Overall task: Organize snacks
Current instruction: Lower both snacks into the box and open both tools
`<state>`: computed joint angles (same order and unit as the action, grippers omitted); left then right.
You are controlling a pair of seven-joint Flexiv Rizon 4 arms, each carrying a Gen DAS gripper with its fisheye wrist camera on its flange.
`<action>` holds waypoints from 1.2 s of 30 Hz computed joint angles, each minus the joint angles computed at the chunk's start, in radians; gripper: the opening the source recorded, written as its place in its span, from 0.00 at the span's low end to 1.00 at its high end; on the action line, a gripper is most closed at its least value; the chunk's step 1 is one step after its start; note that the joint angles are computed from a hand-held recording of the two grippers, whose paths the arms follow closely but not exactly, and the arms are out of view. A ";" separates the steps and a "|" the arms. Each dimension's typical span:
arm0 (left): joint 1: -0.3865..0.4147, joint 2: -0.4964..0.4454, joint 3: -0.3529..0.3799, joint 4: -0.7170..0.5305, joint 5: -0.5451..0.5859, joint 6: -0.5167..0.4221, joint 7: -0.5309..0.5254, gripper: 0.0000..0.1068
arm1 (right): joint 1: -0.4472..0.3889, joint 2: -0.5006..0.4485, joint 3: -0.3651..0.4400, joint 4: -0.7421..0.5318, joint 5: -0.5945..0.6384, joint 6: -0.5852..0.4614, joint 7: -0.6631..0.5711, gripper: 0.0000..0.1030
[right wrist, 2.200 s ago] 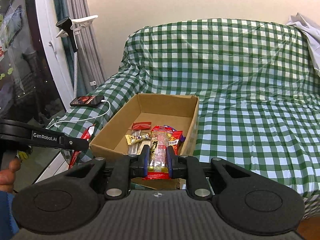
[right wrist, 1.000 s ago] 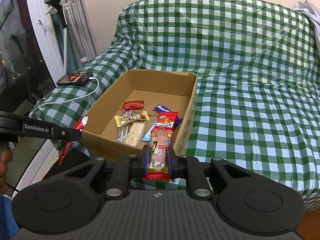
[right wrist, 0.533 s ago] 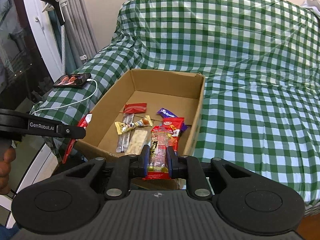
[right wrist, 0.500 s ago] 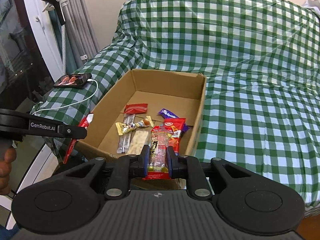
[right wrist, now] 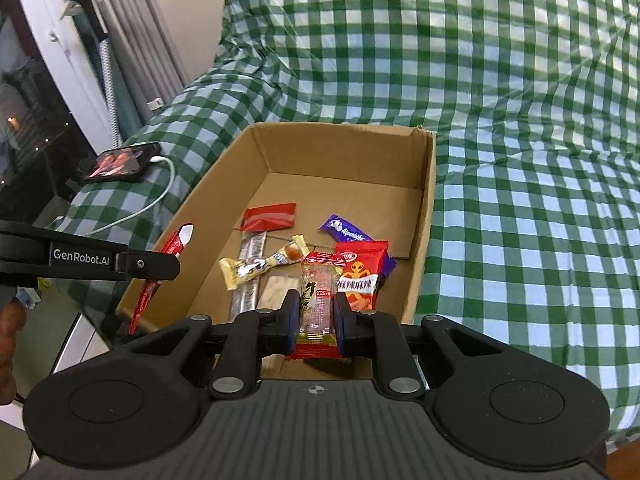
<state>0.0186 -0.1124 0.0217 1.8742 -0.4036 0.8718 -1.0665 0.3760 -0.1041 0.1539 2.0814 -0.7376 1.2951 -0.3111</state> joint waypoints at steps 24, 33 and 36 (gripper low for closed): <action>-0.007 -0.058 -0.019 0.023 0.088 0.224 0.026 0.96 | 0.033 -0.047 -0.097 -0.030 -0.031 0.007 0.029 0.75; -0.024 0.176 0.041 0.196 0.178 0.167 -0.065 0.96 | 0.012 0.094 0.045 0.075 -0.117 -0.108 0.155 0.89; -0.033 0.244 0.051 0.259 0.179 0.219 -0.047 0.96 | 0.006 0.129 0.072 0.096 -0.152 -0.130 0.186 0.90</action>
